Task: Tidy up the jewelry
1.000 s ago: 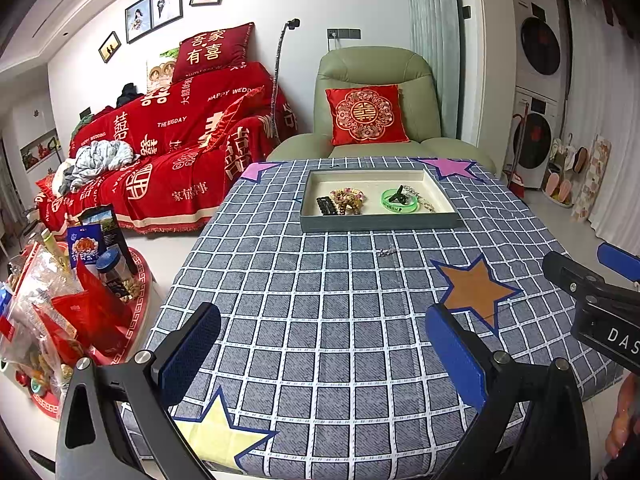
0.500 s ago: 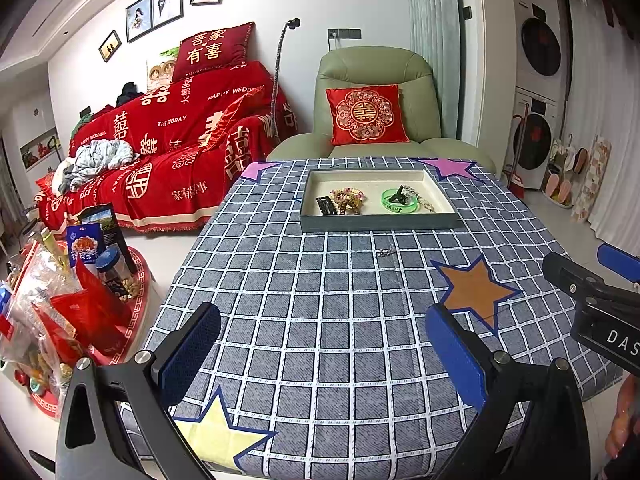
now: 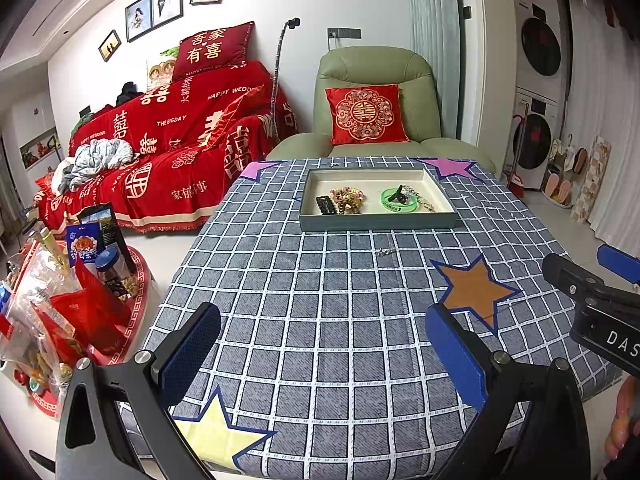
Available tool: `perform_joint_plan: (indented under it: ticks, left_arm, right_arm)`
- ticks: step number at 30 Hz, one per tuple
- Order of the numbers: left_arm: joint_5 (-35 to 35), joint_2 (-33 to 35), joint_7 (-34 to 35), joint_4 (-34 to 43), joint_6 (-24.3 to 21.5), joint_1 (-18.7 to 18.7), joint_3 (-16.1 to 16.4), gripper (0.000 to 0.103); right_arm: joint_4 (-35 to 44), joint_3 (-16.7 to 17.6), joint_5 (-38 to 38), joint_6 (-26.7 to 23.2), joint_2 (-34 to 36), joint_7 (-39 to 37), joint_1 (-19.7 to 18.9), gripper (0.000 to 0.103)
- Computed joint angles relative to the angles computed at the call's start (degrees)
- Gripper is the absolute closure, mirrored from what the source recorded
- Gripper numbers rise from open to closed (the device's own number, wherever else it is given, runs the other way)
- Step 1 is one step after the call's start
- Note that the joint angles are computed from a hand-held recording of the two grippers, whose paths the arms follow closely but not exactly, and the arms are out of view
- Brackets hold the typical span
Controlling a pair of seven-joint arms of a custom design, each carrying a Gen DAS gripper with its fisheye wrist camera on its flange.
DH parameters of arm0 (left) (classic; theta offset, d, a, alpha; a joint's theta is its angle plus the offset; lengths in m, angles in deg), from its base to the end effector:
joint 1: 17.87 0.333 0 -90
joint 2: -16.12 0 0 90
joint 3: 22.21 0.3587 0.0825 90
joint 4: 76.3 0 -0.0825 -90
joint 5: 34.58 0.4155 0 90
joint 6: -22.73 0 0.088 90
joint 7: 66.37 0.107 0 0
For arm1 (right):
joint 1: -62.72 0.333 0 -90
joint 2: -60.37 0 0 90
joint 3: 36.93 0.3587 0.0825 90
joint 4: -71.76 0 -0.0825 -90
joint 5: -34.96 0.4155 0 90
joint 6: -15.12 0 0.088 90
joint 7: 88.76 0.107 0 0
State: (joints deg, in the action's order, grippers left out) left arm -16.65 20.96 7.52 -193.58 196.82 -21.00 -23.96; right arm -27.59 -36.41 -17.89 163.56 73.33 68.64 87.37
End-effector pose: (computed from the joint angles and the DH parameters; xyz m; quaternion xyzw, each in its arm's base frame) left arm 0.6405 -0.0777 0.5327 -0.6028 0.6653 -0.3108 0.3122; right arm 0.6345 0.3142 0.5412 -0.6081 0.6622 -0.3319 0.2855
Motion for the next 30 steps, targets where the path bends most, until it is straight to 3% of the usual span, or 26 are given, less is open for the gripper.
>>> perform_joint_plan:
  ticks: [14,18,30]
  left_arm:
    - [-1.30,0.18,0.82,0.00,0.01,0.06,-0.10,0.000]
    - [1.66,0.28,-2.13,0.15,0.25,-0.60,1.02,0.000]
    - [-3.18,0.29,2.47,-0.21,0.90,0.25,-0.29,0.000]
  right_arm:
    - [-0.11,0.02,0.13,-0.03,-0.11,-0.12,-0.02,0.014]
    - [0.04,0.04,0.14,-0.07,0.00,-0.12,0.02,0.014]
    - [0.13,0.06,0.21,-0.17,0.03,-0.16,0.05,0.014]
